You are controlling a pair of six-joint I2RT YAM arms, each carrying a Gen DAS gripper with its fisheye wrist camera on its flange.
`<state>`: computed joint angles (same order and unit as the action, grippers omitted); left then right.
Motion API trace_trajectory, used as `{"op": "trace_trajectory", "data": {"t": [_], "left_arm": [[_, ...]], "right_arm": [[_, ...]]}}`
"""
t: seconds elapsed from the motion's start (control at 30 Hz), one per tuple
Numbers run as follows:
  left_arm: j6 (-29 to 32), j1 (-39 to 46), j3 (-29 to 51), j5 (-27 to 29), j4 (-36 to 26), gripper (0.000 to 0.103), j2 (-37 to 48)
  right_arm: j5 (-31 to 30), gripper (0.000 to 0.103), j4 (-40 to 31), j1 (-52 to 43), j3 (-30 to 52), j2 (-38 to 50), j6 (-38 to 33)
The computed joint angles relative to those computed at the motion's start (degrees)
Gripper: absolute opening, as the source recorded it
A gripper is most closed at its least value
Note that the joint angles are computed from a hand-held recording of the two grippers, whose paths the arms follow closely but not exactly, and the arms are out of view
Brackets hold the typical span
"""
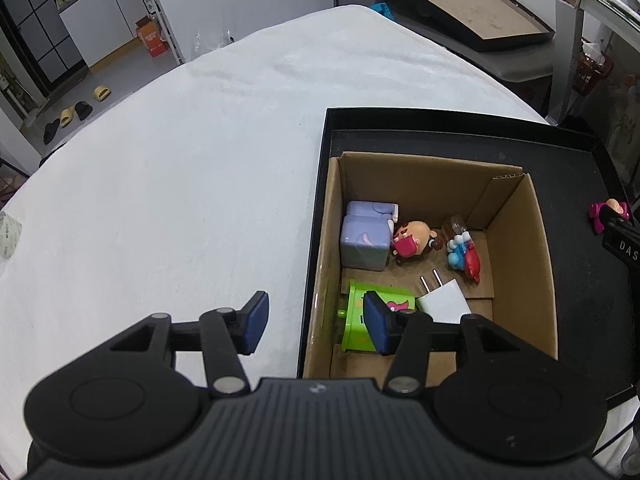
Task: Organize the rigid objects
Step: 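Move the right gripper back toward the pink pig toy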
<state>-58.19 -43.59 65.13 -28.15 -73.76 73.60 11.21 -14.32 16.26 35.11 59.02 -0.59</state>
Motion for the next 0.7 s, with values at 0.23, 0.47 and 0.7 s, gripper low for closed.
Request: {"op": "trace_trajectory", "data": {"t": [0.23, 0.47, 0.7], "left_arm": [[0.16, -0.09, 1.68, -0.76, -0.06, 0.051, 2.92], [0.66, 0.17, 2.17, -0.6, 1.53, 0.051, 5.11], [0.81, 0.01, 2.02, -0.46, 2.47, 0.051, 6.31]], "right_arm": [[-0.19, 0.079, 3.56, -2.96, -0.81, 4.06, 0.48], [1.24, 0.079, 5.22, -4.13, -0.27, 10.01, 2.93], [3.47, 0.079, 8.31, -3.78, -0.57, 14.21, 4.54]]}}
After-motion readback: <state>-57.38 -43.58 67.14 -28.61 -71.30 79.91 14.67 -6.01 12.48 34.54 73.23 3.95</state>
